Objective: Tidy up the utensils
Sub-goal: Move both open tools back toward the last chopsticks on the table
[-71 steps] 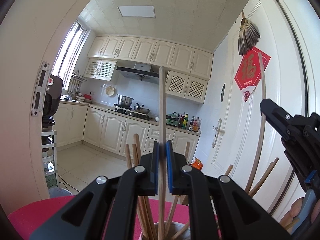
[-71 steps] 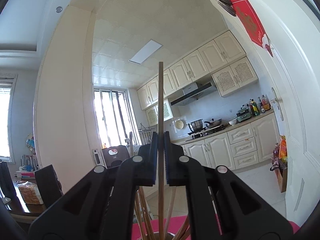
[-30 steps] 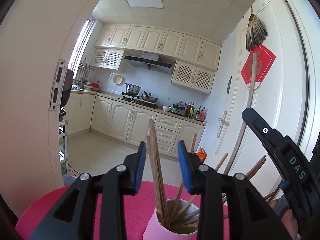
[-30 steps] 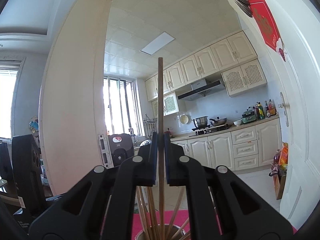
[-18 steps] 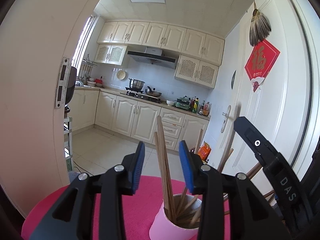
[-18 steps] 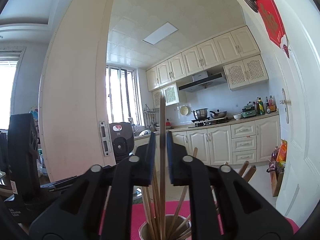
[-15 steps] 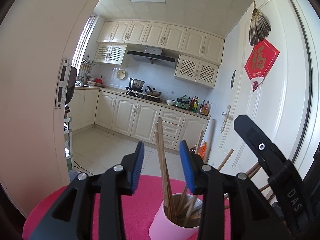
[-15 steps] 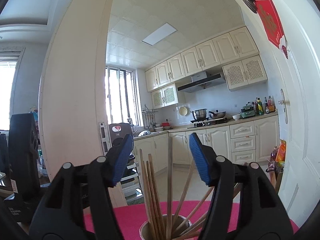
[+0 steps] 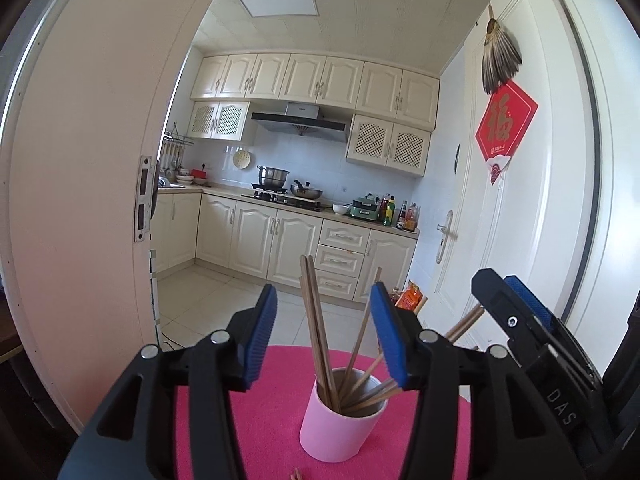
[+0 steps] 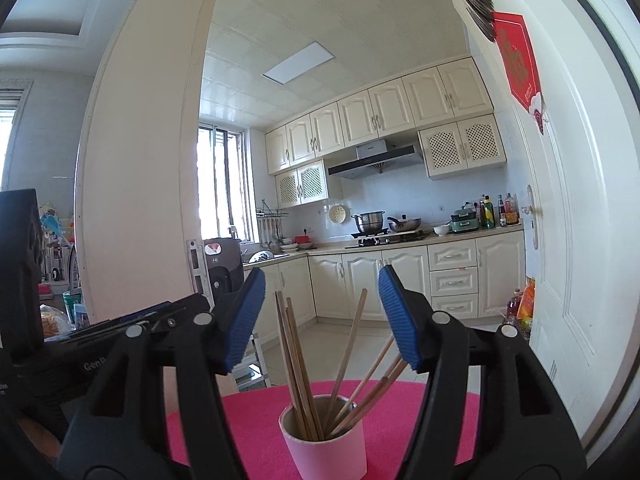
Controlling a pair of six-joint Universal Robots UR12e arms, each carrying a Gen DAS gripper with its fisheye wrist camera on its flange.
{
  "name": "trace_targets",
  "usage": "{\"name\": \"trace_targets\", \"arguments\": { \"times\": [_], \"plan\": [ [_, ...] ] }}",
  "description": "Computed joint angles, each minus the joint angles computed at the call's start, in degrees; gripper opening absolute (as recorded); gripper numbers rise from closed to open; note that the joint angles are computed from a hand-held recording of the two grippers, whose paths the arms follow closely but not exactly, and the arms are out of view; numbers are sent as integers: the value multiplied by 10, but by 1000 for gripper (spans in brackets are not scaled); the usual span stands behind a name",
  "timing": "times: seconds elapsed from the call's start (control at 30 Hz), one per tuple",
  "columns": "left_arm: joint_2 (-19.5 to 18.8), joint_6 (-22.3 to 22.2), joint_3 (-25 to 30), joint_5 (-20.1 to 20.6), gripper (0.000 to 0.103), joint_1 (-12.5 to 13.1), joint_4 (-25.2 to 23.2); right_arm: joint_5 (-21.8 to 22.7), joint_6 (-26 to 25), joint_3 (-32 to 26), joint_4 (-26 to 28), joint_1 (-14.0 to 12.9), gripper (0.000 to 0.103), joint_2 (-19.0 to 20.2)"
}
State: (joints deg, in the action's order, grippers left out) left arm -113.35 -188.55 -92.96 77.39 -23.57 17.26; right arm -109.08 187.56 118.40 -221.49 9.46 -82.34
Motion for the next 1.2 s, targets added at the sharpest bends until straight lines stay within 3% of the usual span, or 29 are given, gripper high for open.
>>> {"name": "trace_targets", "arguments": {
  "times": [0.23,0.47,0.87,1.2],
  "plan": [
    [45,21,-63,3,58,0,16,-42,19,31,50,29,60,-37],
    [84,39,-115,15,62,3,-17,-63,60,58,138,51,62,-73],
    [107,84,-137,13,63,9,-152,-61,144,63,332,66,68,-103],
    [97,96,-114,-11,63,16,-289,-24,182,60,424,53,71,-106]
  ]
}}
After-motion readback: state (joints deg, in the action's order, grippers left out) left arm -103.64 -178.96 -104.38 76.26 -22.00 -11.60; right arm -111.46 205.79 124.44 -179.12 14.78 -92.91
